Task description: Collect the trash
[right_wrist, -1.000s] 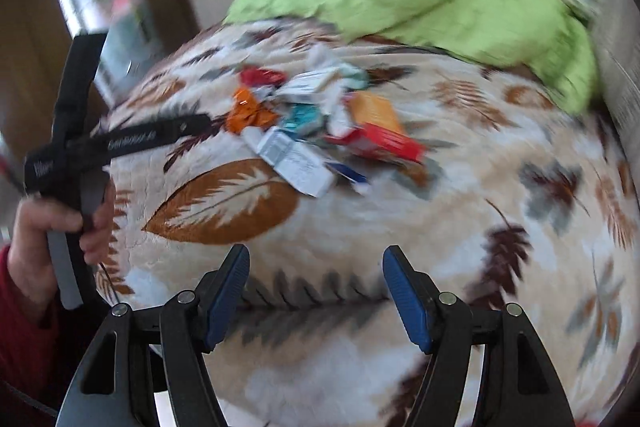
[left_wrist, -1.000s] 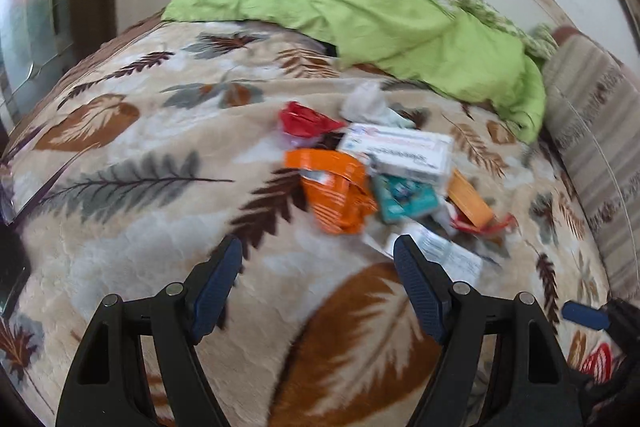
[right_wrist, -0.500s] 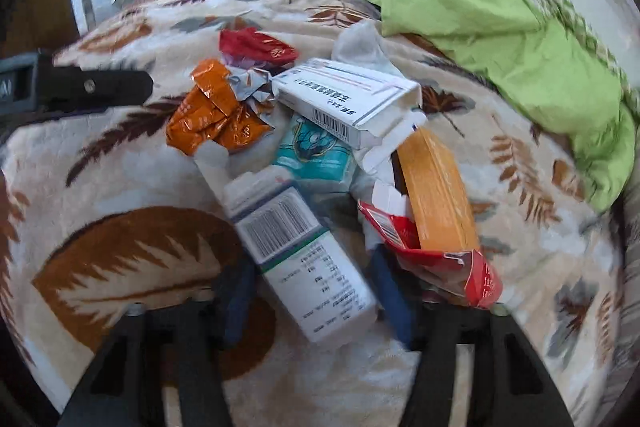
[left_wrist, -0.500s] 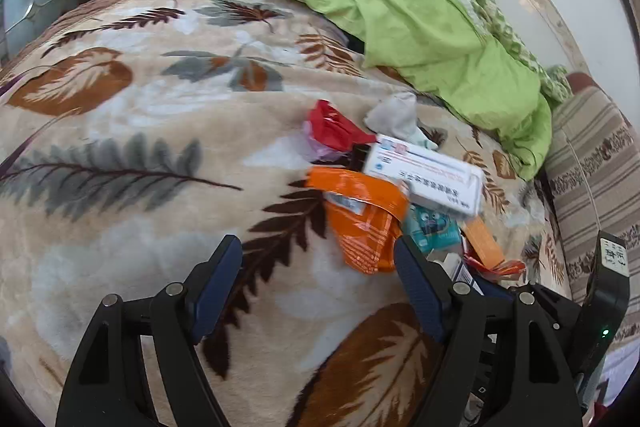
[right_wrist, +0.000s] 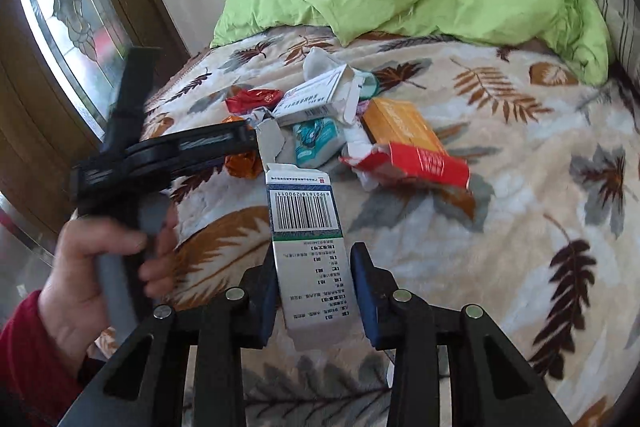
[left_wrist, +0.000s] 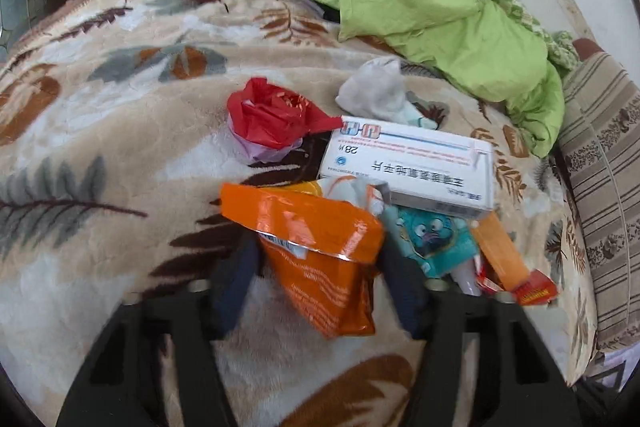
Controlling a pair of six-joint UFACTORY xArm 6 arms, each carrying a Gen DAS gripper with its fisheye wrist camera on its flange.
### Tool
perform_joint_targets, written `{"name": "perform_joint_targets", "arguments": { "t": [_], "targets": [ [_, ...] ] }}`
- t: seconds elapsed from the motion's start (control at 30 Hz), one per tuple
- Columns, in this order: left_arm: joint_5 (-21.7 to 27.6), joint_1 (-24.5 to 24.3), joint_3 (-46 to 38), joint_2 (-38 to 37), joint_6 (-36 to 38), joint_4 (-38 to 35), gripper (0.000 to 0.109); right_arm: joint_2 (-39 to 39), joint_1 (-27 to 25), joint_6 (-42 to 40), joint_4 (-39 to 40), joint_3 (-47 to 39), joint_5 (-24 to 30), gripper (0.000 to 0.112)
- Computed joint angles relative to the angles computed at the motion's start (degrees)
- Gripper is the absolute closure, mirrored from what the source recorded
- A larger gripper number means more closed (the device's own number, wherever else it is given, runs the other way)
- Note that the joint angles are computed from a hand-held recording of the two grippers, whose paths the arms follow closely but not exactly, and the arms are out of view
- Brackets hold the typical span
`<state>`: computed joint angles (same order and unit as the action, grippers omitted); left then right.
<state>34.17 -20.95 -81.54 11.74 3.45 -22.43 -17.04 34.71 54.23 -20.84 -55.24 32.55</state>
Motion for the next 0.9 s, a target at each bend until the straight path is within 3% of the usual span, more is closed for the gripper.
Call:
{"name": "perform_joint_targets", "arguments": {
  "t": [0.2, 0.47, 0.63, 0.73, 0.9],
  "targets": [
    [-3.1, -1.3, 2.7, -2.3, -1.9, 2.6, 0.066, -1.2, 0.4, 3.2, -4.5, 0.2, 1.8, 0.076],
    [-9.6, -2.9, 17.9, -18.0, -0.5, 3.2, 0.066, -6.0, 2.1, 12.2, -10.5, 3.6, 2.4, 0.076],
    [-9.3, -5.1, 26.4, -28.4, -3.3, 9.0, 0.066, -10.2, 3.0, 18.1, -11.7, 7.3, 0.6, 0.076],
    [-9.4, -6.7, 31.2, -34.3, -9.6, 18.3, 0.065, -11.1, 4.5, 20.0, -13.7, 7.8, 1.9, 0.076],
    [-12.4, -7.1, 34.7, -36.0, -16.3, 24.7, 0.065, -9.8, 5.4, 18.8, -14.7, 6.5, 3.5, 0.076]
  ]
}}
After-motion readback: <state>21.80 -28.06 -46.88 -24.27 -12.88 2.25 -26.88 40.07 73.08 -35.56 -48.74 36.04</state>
